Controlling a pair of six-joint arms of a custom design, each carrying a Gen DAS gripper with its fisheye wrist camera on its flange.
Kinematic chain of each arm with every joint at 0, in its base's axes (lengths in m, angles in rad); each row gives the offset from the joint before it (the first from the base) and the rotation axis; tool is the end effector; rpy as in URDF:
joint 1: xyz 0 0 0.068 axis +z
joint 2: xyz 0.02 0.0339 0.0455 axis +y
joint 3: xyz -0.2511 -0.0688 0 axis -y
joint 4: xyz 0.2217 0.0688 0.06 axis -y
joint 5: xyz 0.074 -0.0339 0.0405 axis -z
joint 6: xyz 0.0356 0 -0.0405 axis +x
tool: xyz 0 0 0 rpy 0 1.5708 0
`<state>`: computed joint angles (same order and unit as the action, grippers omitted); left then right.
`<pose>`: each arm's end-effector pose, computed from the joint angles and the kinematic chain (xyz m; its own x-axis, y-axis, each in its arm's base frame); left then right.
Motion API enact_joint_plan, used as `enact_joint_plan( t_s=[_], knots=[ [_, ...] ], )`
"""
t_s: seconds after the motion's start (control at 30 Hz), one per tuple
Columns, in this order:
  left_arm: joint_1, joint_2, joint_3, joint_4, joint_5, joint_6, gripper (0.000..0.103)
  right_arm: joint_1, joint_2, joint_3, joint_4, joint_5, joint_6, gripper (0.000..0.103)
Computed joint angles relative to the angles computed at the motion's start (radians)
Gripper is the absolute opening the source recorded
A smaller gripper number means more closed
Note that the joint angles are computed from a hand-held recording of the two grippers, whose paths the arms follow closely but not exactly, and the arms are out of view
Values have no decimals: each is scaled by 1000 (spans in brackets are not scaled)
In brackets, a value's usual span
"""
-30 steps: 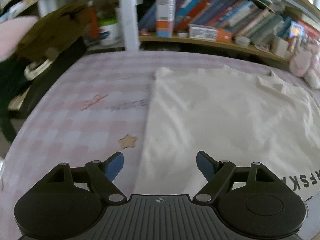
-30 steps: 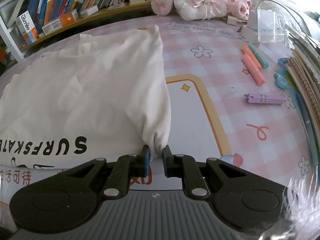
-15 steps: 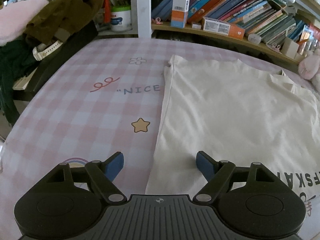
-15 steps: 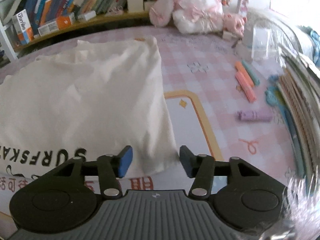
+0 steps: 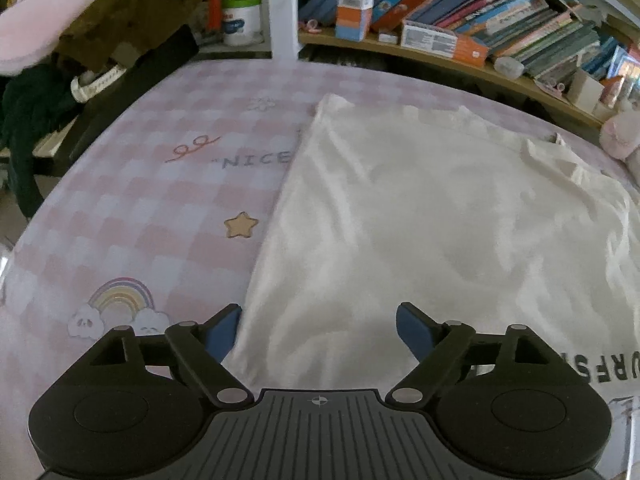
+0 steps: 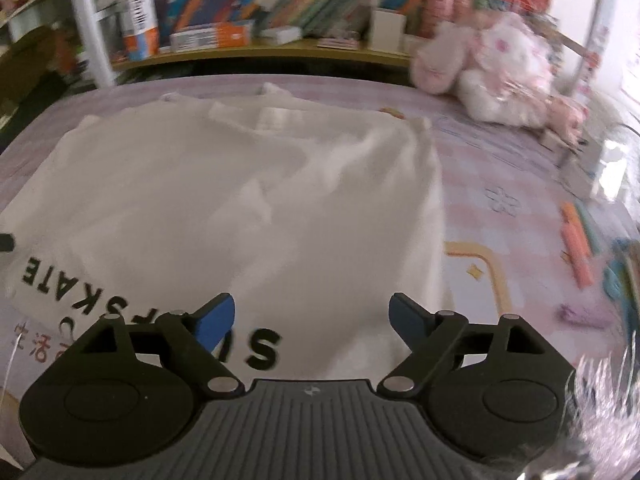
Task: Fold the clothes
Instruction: 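Move both open grippers over the shirt toward its edge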
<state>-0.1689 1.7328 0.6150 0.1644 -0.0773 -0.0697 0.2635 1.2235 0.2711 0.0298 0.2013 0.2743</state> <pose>0.2714 -0.0435 0.0990 -0.8104 0.0678 -0.5819 0.0672 0.9975 0.0225 0.1734 0.0394 0.1170 -0.7784 0.0649 -0.6243 0.0750 0.9971 0.0101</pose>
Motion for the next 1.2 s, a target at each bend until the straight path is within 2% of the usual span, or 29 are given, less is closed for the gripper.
enact_joint_plan(
  t_s=[0.27,0.4,0.5,0.63,0.77,0.9,1.03,1.2],
  knots=[
    [-154,-4,42,-56,-108,-68,91,-27,58,-29,127,-92,-124,85],
    [-217,3,55,-80,-142,-116,91,-72,78,-32,145,-139,-139,86],
    [-247,-1,44,-78,-131,-119,91,-85,82,-34,150,-149,-138,86],
    [-262,12,39,-64,-108,-82,92,-40,86,-27,139,-102,-103,86],
    [-202,-7,1,-8,-49,15,92,63,108,7,100,-16,-25,86],
    [-63,-28,-32,31,74,125,92,224,174,90,39,102,102,86],
    [150,-23,-7,1,241,204,92,428,265,246,-73,246,225,87],
    [393,72,118,-97,436,272,92,608,418,459,-187,339,304,87]
  ],
)
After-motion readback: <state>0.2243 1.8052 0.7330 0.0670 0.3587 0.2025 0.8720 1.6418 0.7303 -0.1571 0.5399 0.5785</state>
